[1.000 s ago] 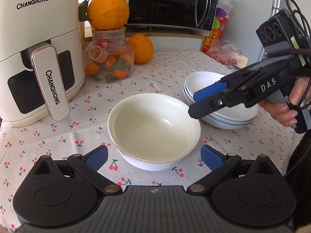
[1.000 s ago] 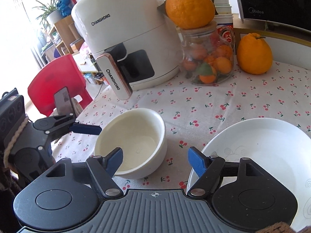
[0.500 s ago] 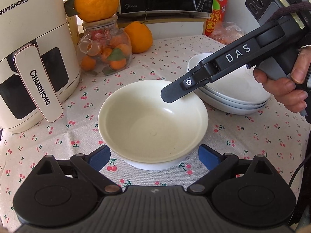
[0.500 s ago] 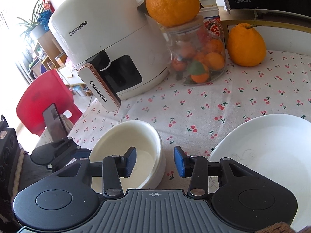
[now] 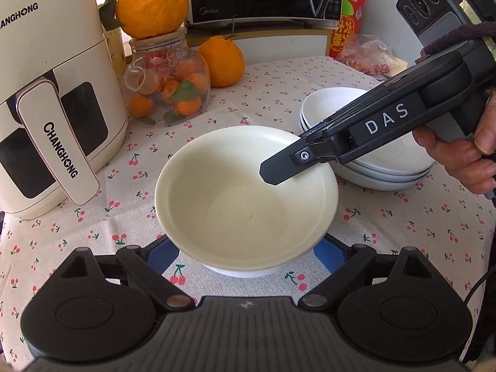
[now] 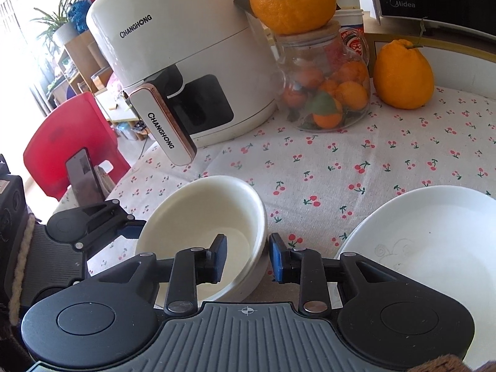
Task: Organize plates and bowls
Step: 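Close both grippers on the rim of the stacked bowls, then lift the bowl stack with both grippers and lower it onto the plate stack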
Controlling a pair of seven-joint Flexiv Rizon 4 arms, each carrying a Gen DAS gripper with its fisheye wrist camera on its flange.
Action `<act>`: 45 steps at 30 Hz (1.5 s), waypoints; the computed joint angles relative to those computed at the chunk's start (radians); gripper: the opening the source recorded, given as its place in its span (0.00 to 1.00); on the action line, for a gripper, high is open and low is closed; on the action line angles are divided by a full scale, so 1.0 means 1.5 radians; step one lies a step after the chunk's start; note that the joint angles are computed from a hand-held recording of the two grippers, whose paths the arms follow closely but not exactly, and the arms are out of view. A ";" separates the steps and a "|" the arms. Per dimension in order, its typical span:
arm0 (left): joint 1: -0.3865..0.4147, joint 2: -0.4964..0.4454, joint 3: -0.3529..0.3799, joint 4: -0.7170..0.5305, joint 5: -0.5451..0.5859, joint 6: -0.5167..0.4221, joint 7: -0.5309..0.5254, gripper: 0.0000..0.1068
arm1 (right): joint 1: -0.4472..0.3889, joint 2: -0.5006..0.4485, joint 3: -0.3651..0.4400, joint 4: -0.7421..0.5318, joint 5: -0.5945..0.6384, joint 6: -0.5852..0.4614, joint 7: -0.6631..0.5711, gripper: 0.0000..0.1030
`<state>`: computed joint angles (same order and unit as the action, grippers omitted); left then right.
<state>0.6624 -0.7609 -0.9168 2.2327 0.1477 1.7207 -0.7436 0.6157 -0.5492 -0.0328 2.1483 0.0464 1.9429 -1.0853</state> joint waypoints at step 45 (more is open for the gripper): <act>-0.190 -0.062 -0.002 -0.100 -0.025 -0.018 -0.003 0.86 | 0.018 0.124 -0.073 0.160 0.234 0.072 -0.121 0.29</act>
<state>0.3777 -0.8540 -0.9203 2.0829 0.1102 1.6938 -0.7480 0.6423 -0.3634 -0.1426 2.3877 0.3977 2.0514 -1.2674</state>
